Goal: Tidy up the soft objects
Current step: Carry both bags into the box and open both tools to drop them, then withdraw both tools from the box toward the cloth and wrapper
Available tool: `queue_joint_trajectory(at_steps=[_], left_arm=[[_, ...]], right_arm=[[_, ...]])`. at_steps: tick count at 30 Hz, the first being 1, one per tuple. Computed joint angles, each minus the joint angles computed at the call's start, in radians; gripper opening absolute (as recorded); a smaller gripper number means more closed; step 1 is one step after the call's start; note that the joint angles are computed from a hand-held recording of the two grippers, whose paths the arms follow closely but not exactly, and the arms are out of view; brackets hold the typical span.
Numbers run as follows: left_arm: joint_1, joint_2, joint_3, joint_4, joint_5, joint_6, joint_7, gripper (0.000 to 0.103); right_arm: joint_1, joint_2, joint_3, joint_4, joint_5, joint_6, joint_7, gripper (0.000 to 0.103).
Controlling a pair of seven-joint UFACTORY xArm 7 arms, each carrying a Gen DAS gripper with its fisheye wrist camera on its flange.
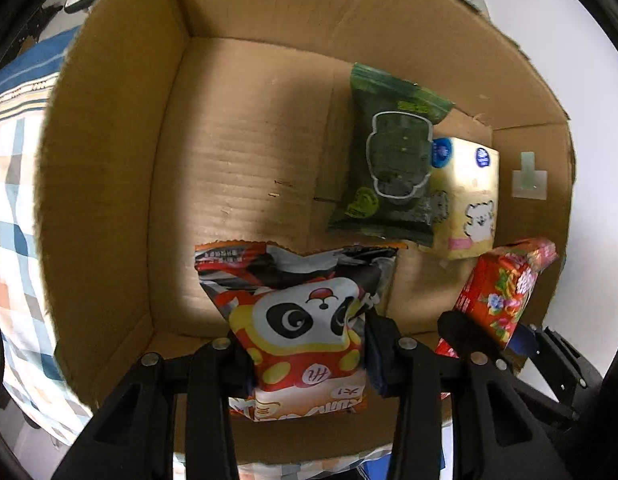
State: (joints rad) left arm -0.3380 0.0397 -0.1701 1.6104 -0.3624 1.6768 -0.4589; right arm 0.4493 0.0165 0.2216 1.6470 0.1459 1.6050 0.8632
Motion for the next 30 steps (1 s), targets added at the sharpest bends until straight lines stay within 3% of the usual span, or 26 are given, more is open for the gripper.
queue_joint_trajectory(at_steps=[6, 9, 14, 21, 23, 28, 30], left_arm=[[0.003, 0.01, 0.003, -0.008, -0.005, 0.018, -0.016, 0.039], [-0.001, 0.014, -0.001, 0.003, 0.009, 0.031, -0.02, 0.042], [-0.01, -0.007, -0.006, 0.014, 0.036, 0.03, -0.032, 0.049], [-0.033, -0.065, -0.021, 0.035, 0.126, 0.026, -0.041, 0.052], [-0.04, -0.081, -0.027, 0.043, 0.153, 0.028, -0.047, 0.063], [-0.046, -0.14, -0.035, 0.027, 0.195, 0.009, -0.054, 0.064], [-0.046, -0.166, -0.038, 0.02, 0.21, 0.006, -0.059, 0.072]], right_arm=[[-0.005, -0.011, -0.002, -0.069, 0.044, -0.048, -0.033, 0.051], [-0.004, -0.016, 0.0, -0.075, 0.036, -0.057, -0.038, 0.069], [0.01, -0.013, 0.011, -0.052, -0.004, -0.034, -0.033, 0.069], [0.029, -0.035, 0.024, -0.039, -0.046, 0.006, -0.005, 0.069], [0.032, -0.047, 0.026, -0.038, -0.055, 0.013, 0.002, 0.069], [0.042, -0.077, 0.04, -0.026, -0.085, 0.037, 0.018, 0.069], [0.046, -0.082, 0.047, -0.016, -0.102, 0.046, 0.024, 0.069]])
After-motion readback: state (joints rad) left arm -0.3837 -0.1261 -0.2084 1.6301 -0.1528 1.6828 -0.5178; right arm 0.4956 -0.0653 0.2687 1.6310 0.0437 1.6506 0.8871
